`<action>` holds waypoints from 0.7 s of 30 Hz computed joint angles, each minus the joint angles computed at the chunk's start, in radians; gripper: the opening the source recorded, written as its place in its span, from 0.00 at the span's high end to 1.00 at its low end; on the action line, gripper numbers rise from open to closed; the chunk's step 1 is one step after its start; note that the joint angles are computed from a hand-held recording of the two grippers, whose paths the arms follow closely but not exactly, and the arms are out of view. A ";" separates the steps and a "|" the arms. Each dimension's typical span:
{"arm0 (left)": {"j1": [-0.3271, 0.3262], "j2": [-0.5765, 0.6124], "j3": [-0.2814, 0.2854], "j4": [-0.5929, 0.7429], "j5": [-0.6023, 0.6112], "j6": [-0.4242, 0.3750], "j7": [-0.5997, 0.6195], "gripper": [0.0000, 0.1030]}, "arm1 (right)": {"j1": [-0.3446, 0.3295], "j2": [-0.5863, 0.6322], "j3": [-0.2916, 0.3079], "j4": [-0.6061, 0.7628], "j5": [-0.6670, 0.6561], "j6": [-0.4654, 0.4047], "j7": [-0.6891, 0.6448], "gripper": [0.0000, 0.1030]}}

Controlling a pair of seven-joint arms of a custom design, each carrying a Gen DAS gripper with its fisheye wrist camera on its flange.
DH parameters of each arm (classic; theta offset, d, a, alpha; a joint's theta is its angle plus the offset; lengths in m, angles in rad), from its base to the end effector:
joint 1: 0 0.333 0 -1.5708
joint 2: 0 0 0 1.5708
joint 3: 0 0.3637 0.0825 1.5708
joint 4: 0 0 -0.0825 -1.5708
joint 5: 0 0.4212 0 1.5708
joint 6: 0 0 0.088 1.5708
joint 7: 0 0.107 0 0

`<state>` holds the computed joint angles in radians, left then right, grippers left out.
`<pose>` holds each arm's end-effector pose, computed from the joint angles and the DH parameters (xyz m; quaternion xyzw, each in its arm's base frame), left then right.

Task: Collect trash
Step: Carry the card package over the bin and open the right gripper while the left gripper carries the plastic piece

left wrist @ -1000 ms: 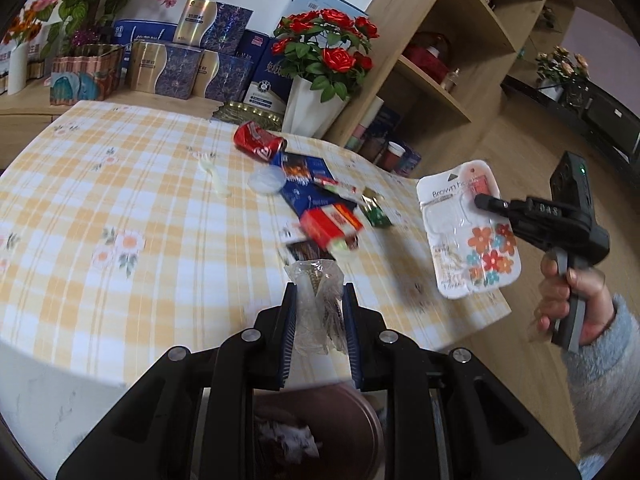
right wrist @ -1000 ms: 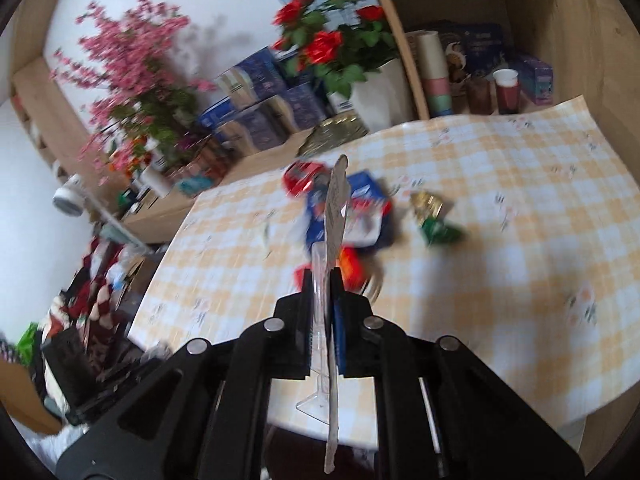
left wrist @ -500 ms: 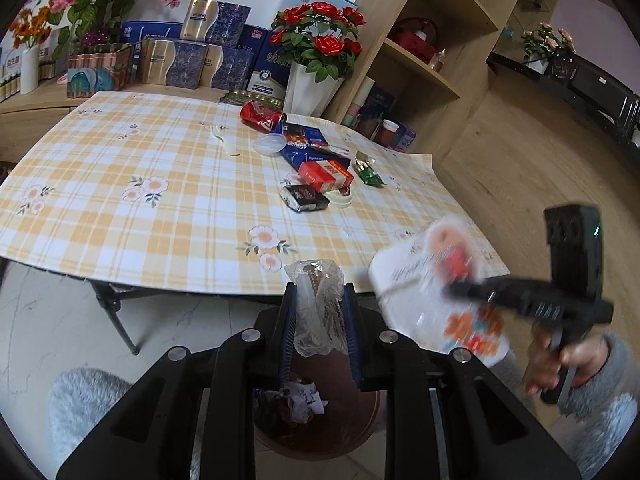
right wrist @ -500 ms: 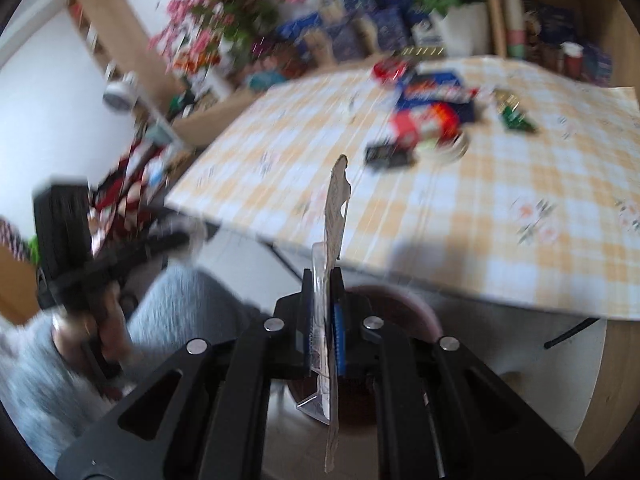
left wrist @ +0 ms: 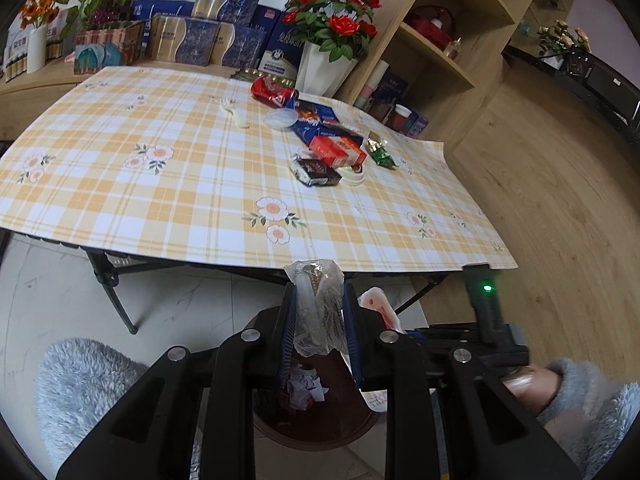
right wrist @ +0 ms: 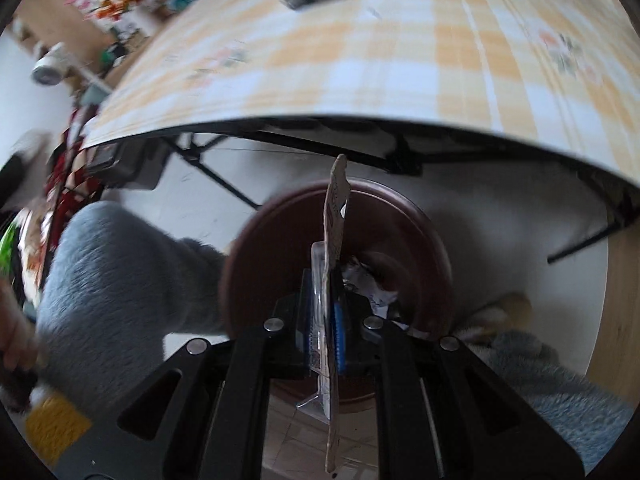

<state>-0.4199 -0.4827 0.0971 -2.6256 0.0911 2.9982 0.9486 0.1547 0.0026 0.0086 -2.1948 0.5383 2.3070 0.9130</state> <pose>0.4181 -0.1425 0.5300 -0.7117 0.5674 -0.3935 0.1292 0.5645 0.1035 0.4219 -0.8344 0.5083 0.0605 0.2044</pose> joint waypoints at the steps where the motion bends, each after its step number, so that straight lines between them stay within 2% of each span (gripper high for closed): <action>1: -0.003 0.002 0.003 -0.001 -0.003 0.000 0.001 0.78 | 0.002 0.007 0.001 -0.004 -0.011 0.014 0.027 0.88; 4: -0.010 0.008 0.014 -0.003 -0.014 0.001 0.006 0.78 | 0.012 0.032 0.007 -0.009 -0.070 0.080 0.095 0.88; 8: -0.016 0.017 0.022 -0.001 -0.027 -0.001 0.015 0.78 | 0.018 0.059 0.007 0.002 -0.085 0.080 0.137 0.87; 10: -0.018 0.021 0.024 0.001 -0.033 -0.001 0.021 0.78 | 0.017 0.057 0.007 0.001 -0.061 0.078 0.128 0.74; 11: -0.018 0.022 0.024 0.001 -0.036 -0.001 0.023 0.78 | 0.014 0.058 0.005 0.008 -0.048 0.074 0.117 0.49; 12: -0.017 0.022 0.023 0.001 -0.038 -0.001 0.025 0.78 | 0.011 0.049 0.005 0.000 -0.017 0.089 0.087 0.36; 13: -0.017 0.022 0.022 0.001 -0.039 -0.001 0.026 0.78 | 0.011 0.045 0.005 0.000 -0.013 0.093 0.077 0.35; 14: -0.018 0.023 0.023 0.002 -0.041 -0.001 0.028 0.78 | 0.011 0.043 0.006 0.000 -0.015 0.099 0.072 0.30; 15: -0.020 0.025 0.025 0.002 -0.045 0.000 0.031 0.78 | 0.010 0.044 0.004 0.002 -0.015 0.100 0.072 0.19; 18: -0.027 0.033 0.031 0.006 -0.053 0.000 0.043 0.78 | 0.003 0.031 0.001 0.000 0.026 0.101 0.045 0.05; 21: -0.026 0.045 0.026 0.016 -0.050 -0.004 0.063 0.78 | -0.012 0.021 -0.009 0.013 0.087 0.053 0.004 0.06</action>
